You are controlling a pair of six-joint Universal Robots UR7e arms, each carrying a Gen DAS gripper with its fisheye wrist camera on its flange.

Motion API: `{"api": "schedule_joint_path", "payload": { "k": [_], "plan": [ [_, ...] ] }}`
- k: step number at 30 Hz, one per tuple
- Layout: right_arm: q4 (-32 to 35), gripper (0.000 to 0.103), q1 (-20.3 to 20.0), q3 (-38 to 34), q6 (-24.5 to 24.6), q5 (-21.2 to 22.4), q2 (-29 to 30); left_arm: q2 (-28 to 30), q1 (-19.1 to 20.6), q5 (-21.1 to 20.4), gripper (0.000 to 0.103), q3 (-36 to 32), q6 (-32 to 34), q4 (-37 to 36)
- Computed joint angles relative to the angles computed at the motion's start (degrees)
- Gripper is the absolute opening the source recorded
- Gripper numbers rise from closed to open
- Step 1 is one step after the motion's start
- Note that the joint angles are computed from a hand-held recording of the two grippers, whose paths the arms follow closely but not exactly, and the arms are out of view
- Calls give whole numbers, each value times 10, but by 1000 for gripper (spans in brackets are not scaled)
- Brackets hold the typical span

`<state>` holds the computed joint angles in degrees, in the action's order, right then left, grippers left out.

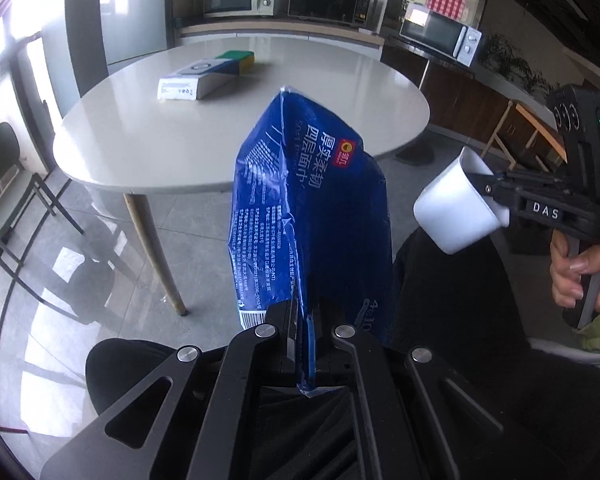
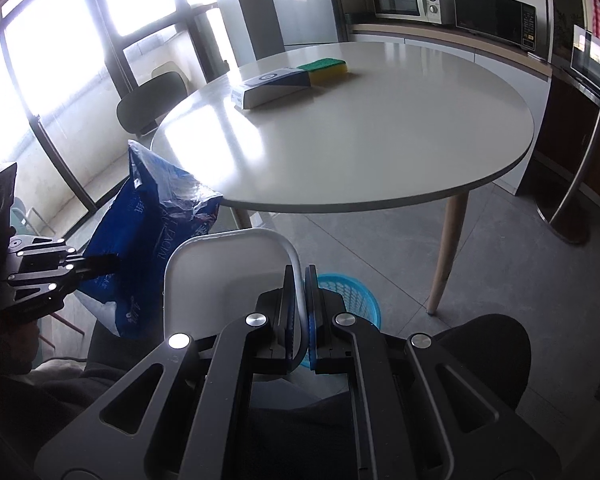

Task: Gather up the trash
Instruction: 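Carry the blue bag and white tub down over the wastebasket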

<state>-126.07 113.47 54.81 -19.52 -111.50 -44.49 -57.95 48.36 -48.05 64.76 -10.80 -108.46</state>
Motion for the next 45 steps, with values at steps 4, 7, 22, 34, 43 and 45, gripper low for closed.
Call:
{"api": "schedule_joint_path", "payload": {
  "k": [4, 7, 22, 34, 43, 45],
  "plan": [
    [-1, 4, -8, 23, 10, -11, -3, -1, 7, -19, 0, 14, -14, 11],
    [4, 4, -17, 36, 23, -15, -3, 5, 17, -28, 0, 16, -24, 20],
    [42, 4, -47, 32, 64, -36, 25, 24, 64, -86, 0, 6, -84, 89],
    [71, 4, -63, 10, 88, -54, 60, 69, 103, -122, 0, -44, -132, 117],
    [106, 4, -73, -54, 107, -72, 116, 107, 138, -152, 0, -97, -156, 134],
    [120, 4, -75, -76, 111, -75, 133, 121, 140, -135, 0, -107, -155, 126]
  ]
}}
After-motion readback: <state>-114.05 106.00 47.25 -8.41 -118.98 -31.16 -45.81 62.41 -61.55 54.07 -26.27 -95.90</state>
